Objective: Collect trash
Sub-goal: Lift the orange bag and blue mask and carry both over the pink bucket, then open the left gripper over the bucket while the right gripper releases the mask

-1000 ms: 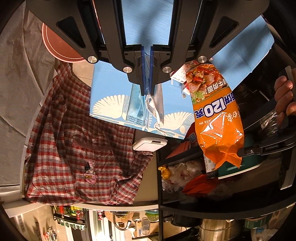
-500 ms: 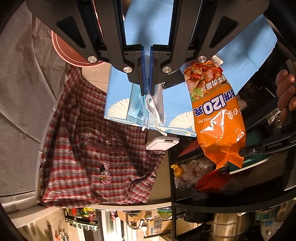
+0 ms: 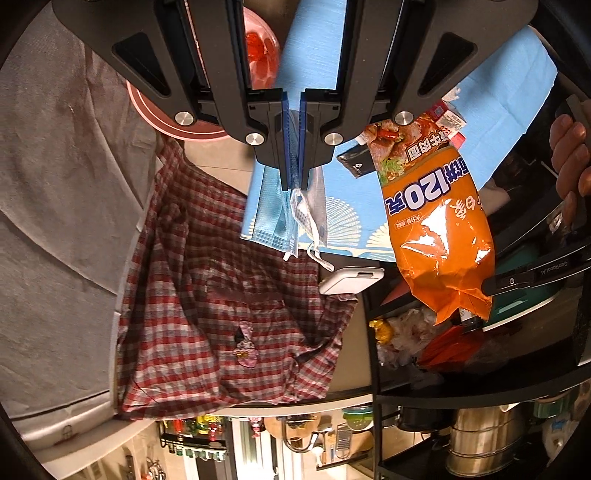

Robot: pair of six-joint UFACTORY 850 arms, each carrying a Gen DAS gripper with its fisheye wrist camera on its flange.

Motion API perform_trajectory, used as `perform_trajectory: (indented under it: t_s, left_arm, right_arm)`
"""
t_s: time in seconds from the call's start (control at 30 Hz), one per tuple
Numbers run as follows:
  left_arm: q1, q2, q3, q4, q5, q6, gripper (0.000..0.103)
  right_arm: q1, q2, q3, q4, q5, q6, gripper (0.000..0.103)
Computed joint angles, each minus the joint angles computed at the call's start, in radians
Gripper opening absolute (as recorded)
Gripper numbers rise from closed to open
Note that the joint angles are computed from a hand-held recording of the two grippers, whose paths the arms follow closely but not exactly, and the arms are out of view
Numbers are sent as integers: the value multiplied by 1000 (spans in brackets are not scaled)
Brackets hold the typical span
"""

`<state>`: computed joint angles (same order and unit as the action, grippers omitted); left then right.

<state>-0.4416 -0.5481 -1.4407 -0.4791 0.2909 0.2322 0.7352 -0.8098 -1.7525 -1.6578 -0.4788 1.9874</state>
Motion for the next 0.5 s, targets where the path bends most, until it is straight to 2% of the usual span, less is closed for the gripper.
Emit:
perform_trajectory:
  t_s: [0.37, 0.5]
  left_arm:
    - [-63, -73, -100, -139, -20, 142, 2]
    - [-91, -114, -152, -241, -27, 259, 2]
  right_arm:
    - [-24, 47, 81, 47, -18, 1, 4]
    - [-33, 58, 100, 68, -17, -5, 4]
